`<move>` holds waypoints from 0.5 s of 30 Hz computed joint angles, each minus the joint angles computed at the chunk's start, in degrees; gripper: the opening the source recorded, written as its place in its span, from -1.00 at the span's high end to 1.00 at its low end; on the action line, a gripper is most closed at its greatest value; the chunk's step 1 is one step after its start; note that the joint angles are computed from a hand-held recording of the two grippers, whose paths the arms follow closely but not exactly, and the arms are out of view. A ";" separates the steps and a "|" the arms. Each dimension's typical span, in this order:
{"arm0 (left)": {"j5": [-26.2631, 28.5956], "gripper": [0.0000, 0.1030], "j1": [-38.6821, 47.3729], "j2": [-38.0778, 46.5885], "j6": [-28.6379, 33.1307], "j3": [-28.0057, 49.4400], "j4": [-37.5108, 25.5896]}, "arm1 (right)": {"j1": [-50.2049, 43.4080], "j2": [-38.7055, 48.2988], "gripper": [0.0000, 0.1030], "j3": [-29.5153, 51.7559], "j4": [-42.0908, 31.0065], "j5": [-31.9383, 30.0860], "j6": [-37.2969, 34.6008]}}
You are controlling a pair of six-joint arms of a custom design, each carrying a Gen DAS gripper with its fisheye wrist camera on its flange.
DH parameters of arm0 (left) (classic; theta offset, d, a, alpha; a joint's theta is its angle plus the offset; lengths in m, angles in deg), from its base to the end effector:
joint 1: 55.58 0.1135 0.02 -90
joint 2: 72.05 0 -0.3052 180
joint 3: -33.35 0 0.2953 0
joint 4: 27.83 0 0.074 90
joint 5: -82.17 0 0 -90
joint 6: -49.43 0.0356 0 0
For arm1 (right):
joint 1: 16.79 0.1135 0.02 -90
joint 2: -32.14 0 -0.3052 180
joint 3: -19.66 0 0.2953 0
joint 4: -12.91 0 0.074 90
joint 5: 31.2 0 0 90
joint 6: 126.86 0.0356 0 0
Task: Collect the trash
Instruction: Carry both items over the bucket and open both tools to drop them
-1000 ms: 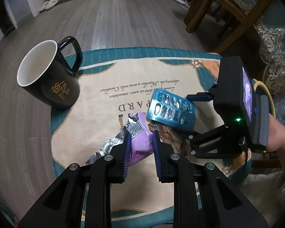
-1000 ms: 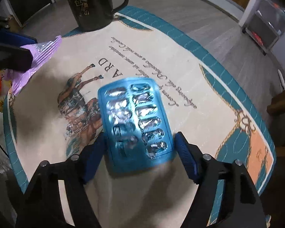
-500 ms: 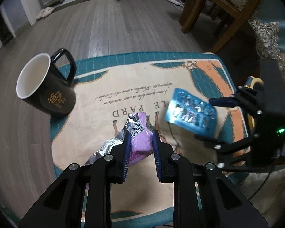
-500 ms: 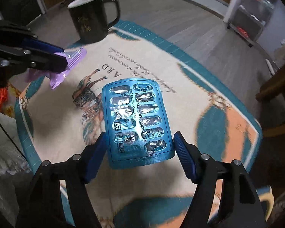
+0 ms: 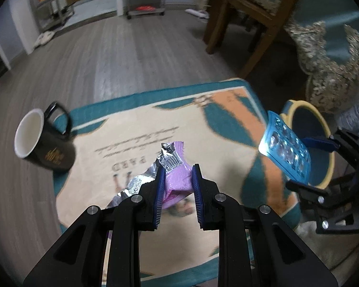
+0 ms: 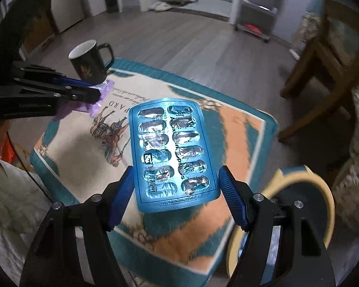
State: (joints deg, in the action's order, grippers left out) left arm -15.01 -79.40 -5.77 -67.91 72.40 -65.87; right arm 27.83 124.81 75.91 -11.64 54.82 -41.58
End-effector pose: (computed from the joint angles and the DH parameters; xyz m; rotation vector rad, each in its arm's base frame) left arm 0.1898 -0.0789 0.1585 -0.1199 2.6950 -0.1027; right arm 0.2296 0.2300 0.1473 -1.1364 2.4165 0.3231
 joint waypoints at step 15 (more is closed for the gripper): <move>-3.01 0.53 -15.51 17.90 -3.55 12.71 5.19 | -18.60 -22.39 -0.35 -12.34 -6.81 -3.67 0.92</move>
State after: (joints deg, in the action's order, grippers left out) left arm -18.02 -94.91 12.13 -71.46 85.11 -60.68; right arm 9.22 102.43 63.57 -18.45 51.14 -40.65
